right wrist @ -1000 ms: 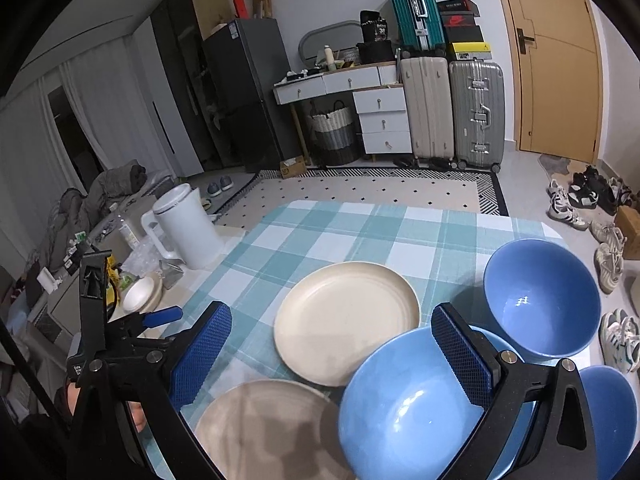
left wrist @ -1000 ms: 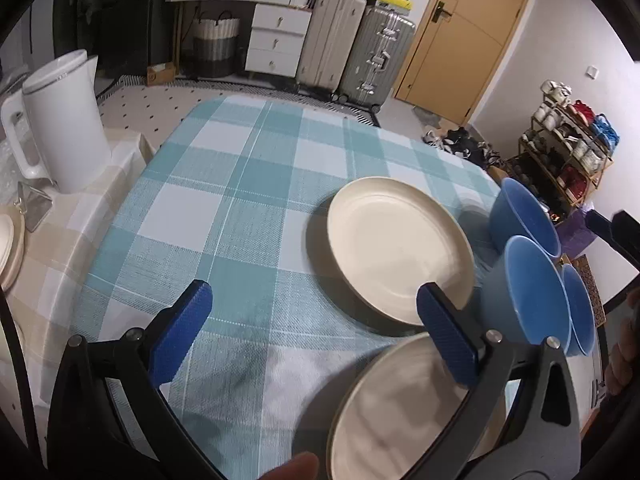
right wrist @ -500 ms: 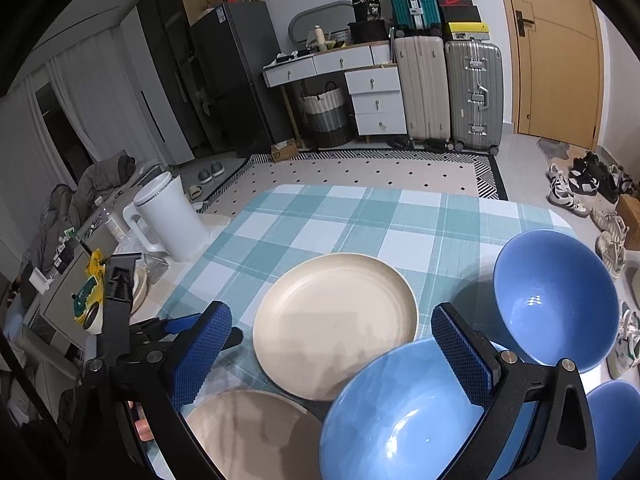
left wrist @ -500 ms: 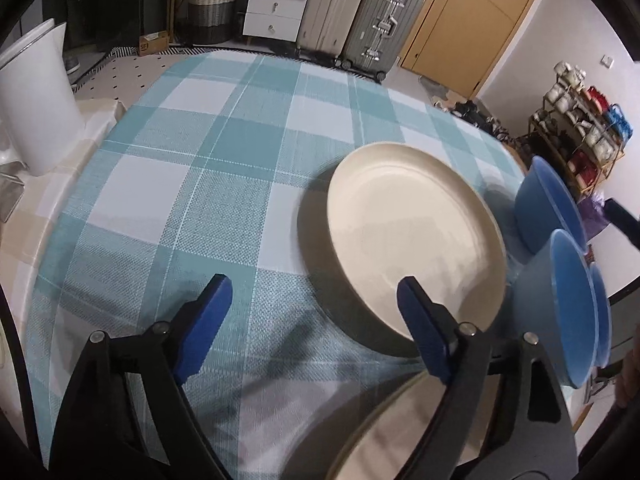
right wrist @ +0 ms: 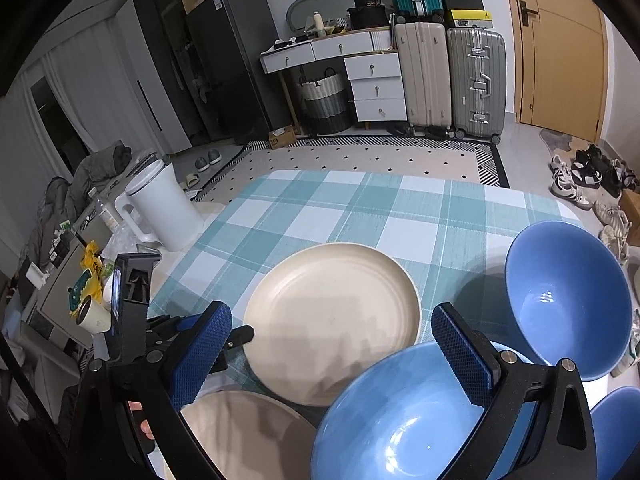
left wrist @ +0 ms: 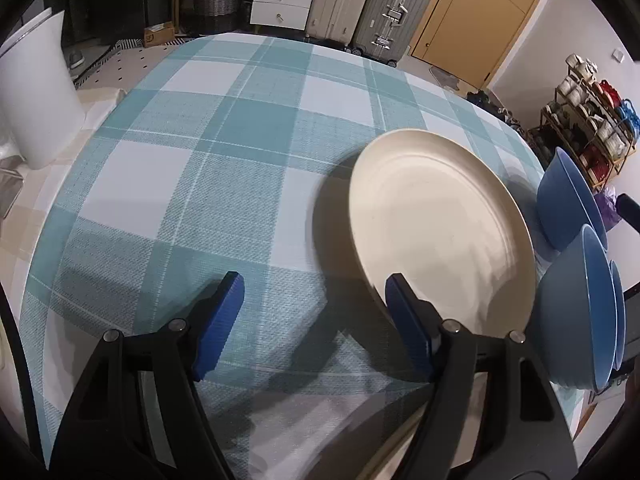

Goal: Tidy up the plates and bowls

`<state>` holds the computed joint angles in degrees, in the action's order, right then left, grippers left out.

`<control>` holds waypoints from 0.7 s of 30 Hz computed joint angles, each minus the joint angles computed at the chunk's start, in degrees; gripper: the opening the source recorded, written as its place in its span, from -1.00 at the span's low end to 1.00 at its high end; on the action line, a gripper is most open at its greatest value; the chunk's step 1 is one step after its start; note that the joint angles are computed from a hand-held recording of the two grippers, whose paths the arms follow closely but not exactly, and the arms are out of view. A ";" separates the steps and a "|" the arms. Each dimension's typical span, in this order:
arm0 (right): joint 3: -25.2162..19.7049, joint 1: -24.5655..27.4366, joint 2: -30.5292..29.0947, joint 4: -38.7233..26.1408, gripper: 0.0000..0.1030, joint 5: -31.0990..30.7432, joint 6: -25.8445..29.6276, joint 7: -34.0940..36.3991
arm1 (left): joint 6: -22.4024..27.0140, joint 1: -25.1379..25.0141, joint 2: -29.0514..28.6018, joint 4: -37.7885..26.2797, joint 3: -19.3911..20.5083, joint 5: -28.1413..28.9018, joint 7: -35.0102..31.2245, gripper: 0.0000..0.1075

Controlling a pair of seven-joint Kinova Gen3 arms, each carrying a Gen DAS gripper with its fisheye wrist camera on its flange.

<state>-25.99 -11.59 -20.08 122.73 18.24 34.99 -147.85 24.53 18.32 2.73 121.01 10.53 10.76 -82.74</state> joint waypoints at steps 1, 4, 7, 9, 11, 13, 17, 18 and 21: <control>0.03 -0.06 0.18 -0.15 0.98 -0.01 0.08 0.06 | 0.26 -0.52 -0.18 0.18 -0.16 1.12 -1.16 0.33; 0.02 -0.28 0.83 -0.35 0.98 0.13 0.06 -0.07 | 0.34 -1.42 -1.38 1.26 -0.89 2.00 -2.31 0.33; -0.02 -0.65 1.70 -0.55 0.98 0.52 -0.35 -0.39 | 0.83 -2.60 -2.48 2.09 -1.66 3.59 -4.76 0.32; -0.14 -1.00 2.68 -0.97 0.98 0.96 -0.54 -0.76 | 1.07 -3.20 -3.26 2.69 -2.18 4.01 -5.85 0.31; -0.03 -1.75 3.95 -1.49 0.98 1.47 -0.88 -0.91 | 1.39 -4.17 -3.99 3.44 -3.27 6.40 -8.99 0.31; -0.35 -2.32 5.36 -2.13 0.98 2.60 -1.15 -1.97 | 1.56 -4.99 -4.61 4.14 -4.15 8.53 -11.89 0.30; -0.06 -4.48 8.59 -3.50 0.97 4.97 -1.62 -4.50 | 2.08 -6.70 -5.72 5.28 -5.90 11.87 -17.06 0.30; -0.30 -4.99 9.65 -3.96 0.96 6.10 -1.62 -5.63 | 2.13 -7.12 -5.94 5.58 -6.42 12.77 -18.57 0.30; 0.37 -6.93 12.50 -5.21 0.85 7.92 -1.24 -7.59 | 2.80 -8.31 -6.45 6.15 -7.75 15.38 -22.36 0.30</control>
<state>-25.62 -18.52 -7.58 117.52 26.16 33.76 -155.44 27.33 10.01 -3.72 127.17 2.77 26.14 -105.10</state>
